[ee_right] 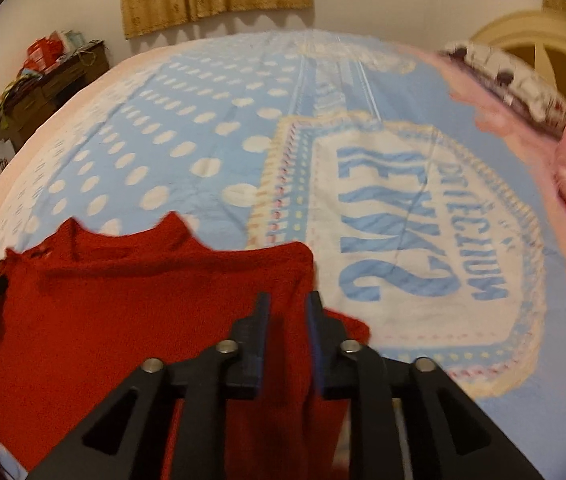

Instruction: Fold small clothes

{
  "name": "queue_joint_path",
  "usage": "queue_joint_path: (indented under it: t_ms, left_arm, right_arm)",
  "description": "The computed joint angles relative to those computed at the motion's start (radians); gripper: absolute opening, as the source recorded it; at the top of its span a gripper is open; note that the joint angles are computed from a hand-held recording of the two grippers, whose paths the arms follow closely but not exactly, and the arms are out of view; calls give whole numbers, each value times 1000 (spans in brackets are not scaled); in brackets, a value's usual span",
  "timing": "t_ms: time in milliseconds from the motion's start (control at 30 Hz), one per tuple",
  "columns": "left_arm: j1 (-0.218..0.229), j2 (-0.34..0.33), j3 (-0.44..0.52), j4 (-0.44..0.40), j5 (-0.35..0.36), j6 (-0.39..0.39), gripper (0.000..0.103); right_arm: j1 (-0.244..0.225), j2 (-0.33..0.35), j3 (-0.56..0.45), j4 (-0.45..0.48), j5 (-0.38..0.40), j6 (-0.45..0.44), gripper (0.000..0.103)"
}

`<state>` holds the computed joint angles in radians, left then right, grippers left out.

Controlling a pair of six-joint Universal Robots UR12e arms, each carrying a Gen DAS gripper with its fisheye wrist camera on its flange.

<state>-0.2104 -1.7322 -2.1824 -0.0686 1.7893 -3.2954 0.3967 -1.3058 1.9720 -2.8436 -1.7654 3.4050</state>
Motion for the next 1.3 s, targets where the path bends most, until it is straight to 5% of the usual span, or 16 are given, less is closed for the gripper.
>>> queue_joint_path:
  t_ms: [33,100,167,333,533,700,900,1200,1300]
  left_arm:
    - [-3,2,-3,6,5,10,95]
    - [-10,4,-6,13,20,26,95]
    - [-15,4,-6,12,34,36,95]
    - [-19,3,-4,8,34,40,95]
    - [-21,-2,-3,9,31,58,95]
    - [-25,15,-11,-8,21,54,95]
    - [-31,73,-56,17,-29,76,95]
    - [-39,128,-134,7,-71,90,99]
    - [-38,113,-157,66,-73,78,103]
  right_arm:
    - [12,-13,13,-25,-2,-21,45]
    - [26,-34,40,-69,44,-54,49]
    - [43,-48,58,-64,75,-87,49]
    - [67,-47,81,23,5,-80,49]
    - [27,-75,141,-36,63,-28,49]
    - [54,-67,152,-77,-2,-54,49]
    - [51,-71,176,-134,6,-32,49]
    - [85,-105,202,-96,-67,-57,51]
    - [50,-122,227,-111,14,-7,51]
